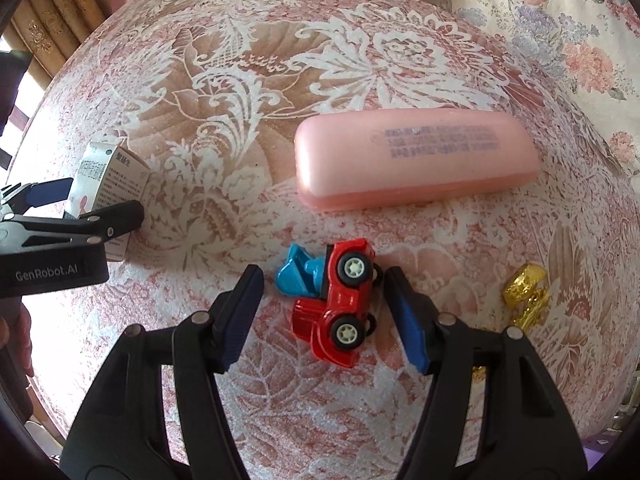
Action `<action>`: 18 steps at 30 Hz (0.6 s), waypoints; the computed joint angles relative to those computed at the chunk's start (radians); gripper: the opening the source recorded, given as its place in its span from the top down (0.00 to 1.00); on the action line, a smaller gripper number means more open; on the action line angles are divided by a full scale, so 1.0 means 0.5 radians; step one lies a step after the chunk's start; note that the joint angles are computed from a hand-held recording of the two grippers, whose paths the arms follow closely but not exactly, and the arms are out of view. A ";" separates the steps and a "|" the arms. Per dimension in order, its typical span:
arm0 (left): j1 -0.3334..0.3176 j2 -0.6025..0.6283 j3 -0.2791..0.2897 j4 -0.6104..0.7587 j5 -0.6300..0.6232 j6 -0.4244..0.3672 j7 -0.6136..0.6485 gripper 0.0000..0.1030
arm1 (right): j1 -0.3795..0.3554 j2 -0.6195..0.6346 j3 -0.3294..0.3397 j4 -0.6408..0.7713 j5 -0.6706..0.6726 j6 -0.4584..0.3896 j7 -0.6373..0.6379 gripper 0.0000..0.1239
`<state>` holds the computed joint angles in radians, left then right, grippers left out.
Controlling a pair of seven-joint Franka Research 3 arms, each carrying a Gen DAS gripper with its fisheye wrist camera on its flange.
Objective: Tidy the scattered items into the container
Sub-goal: 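Grasp the white medicine box with the left gripper while the right gripper grasps the red toy car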
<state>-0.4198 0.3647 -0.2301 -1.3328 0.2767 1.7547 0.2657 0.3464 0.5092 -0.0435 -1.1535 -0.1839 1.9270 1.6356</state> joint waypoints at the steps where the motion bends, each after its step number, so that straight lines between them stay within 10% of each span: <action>1: 0.002 0.004 -0.001 0.004 -0.005 0.000 0.006 0.00 | 0.001 -0.006 0.000 -0.011 -0.002 0.013 0.003 0.46; 11: 0.003 0.038 0.005 0.059 -0.012 -0.018 0.049 0.04 | 0.014 -0.011 0.002 -0.019 -0.006 0.031 0.019 0.46; 18: -0.008 -0.001 -0.007 0.090 -0.001 -0.069 0.103 0.27 | 0.025 0.006 0.002 0.023 -0.010 -0.003 0.022 0.47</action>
<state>-0.4238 0.3643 -0.2335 -1.2879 0.2764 1.7200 0.3173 0.3591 0.5121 -0.0424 -1.1420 -0.1891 1.9253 1.6468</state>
